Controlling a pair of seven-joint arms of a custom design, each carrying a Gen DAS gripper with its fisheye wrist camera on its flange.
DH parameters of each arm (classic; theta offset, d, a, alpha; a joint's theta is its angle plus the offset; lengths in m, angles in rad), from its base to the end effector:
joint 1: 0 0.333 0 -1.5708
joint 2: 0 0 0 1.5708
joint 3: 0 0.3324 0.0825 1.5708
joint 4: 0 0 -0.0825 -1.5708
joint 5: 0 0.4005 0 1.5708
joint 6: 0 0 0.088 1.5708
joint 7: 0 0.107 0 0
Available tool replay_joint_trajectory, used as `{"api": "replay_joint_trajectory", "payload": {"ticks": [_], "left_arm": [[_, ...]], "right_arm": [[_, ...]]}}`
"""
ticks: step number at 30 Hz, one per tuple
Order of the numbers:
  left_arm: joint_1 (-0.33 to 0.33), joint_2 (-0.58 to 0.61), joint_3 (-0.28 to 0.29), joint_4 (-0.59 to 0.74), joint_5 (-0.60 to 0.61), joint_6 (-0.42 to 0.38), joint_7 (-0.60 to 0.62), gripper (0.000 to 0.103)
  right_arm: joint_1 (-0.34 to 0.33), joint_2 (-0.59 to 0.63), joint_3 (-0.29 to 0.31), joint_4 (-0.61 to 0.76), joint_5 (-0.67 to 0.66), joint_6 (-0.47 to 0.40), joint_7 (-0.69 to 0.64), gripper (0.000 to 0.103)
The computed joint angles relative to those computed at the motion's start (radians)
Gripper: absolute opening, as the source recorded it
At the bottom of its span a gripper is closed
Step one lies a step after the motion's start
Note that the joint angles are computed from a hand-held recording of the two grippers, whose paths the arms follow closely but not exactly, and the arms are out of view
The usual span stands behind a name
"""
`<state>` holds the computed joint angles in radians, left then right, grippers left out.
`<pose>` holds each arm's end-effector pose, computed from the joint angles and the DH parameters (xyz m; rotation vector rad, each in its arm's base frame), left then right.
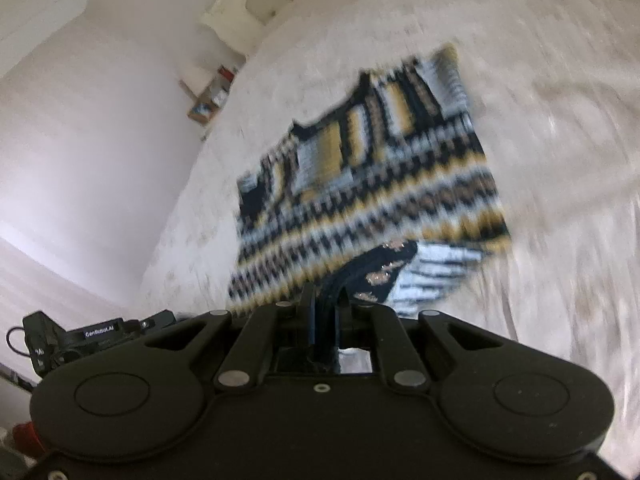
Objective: Fold small clothes
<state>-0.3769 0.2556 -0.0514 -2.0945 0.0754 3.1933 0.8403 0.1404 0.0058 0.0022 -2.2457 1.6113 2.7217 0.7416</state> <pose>0.5846 -0.2724 0.4056 -2.1259 1.6811 -1.1852 0.5501 0.0419 0.3918 -1.1656 1.8295 0.1035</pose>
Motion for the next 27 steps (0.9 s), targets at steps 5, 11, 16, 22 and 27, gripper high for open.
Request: {"api": "replay_joint_trajectory", "payload": {"ticks": [5,11,16,22,27], "left_arm": [[0.109,0.077,-0.081,0.134,-0.013,-0.038,0.092,0.003],[0.163,0.098,-0.128,0.165,0.000,-0.138,0.244,0.005],[0.127,0.051,-0.087,0.079,0.013,-0.185,0.226,0.005],[0.111,-0.026,-0.075,-0.032,0.039,-0.218,0.147,0.005],[0.101,-0.082,-0.063,-0.101,0.106,-0.229,0.051,0.006]], "right_arm": [[-0.019,0.104,0.000,0.141,0.011,0.005,-0.014,0.016],[-0.040,0.191,0.020,0.242,-0.058,0.057,0.087,0.018],[-0.055,0.186,0.026,0.202,-0.312,0.038,0.275,0.027],[-0.054,0.187,0.029,0.166,-0.716,-0.001,0.406,0.061],[-0.059,0.249,0.056,0.233,-0.939,-0.032,0.328,0.067]]}}
